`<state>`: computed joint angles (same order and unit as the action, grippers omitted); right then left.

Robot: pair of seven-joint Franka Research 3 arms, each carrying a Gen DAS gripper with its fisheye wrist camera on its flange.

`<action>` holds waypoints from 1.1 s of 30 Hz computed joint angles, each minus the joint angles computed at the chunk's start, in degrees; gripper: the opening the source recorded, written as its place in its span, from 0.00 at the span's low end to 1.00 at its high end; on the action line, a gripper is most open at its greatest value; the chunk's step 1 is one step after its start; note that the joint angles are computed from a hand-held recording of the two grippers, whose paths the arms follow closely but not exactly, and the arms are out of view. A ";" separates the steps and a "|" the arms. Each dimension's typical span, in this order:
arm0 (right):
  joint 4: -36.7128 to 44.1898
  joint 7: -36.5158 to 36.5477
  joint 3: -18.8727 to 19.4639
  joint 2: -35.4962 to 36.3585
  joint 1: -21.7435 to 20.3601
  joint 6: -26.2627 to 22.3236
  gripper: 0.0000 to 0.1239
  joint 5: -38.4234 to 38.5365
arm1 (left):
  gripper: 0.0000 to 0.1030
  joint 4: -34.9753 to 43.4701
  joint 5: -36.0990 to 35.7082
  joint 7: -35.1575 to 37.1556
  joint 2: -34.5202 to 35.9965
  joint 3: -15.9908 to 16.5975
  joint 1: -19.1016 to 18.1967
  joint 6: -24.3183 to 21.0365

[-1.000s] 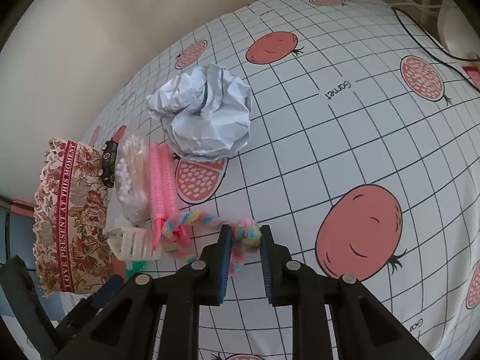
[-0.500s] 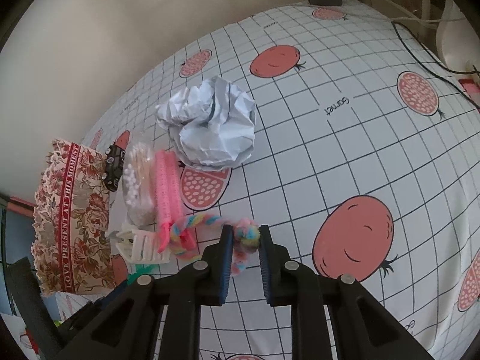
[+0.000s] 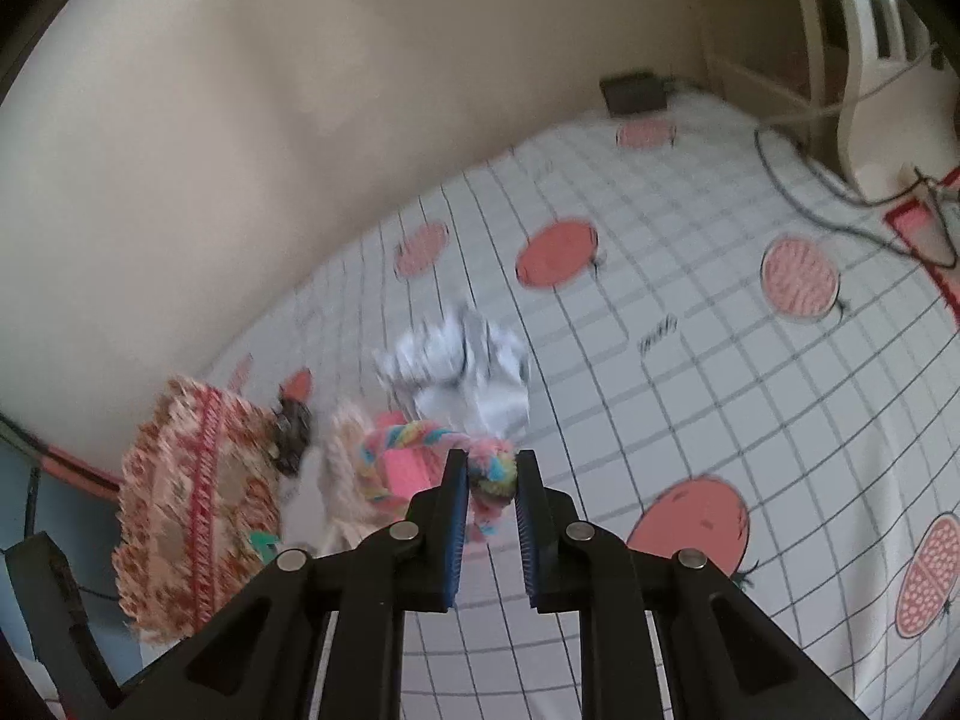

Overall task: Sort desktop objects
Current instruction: 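Carry the rope toy and green figure with both tools over the pink box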

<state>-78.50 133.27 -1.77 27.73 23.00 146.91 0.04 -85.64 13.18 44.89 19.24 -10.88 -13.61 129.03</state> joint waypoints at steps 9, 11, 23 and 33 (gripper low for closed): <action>-2.24 3.77 -2.14 -2.28 1.30 6.43 0.14 -3.86 | 0.28 9.24 3.54 -2.22 5.13 1.40 -1.40 1.74; -1.94 3.78 -1.95 -2.49 1.10 6.62 0.14 -3.78 | 0.28 8.74 4.29 -3.29 5.30 1.68 -1.78 2.89; 2.23 1.16 -1.96 -0.55 1.08 9.26 0.14 -3.50 | 0.28 10.91 6.18 -6.88 5.18 2.29 -2.48 4.82; 3.09 -0.31 -2.19 -0.22 1.25 8.71 0.14 -2.84 | 0.28 19.53 6.44 -6.28 9.35 3.00 -3.22 2.34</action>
<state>-75.40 132.96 -3.96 27.51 24.25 155.62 -2.80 -66.12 19.62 38.61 28.59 -7.88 -16.83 131.36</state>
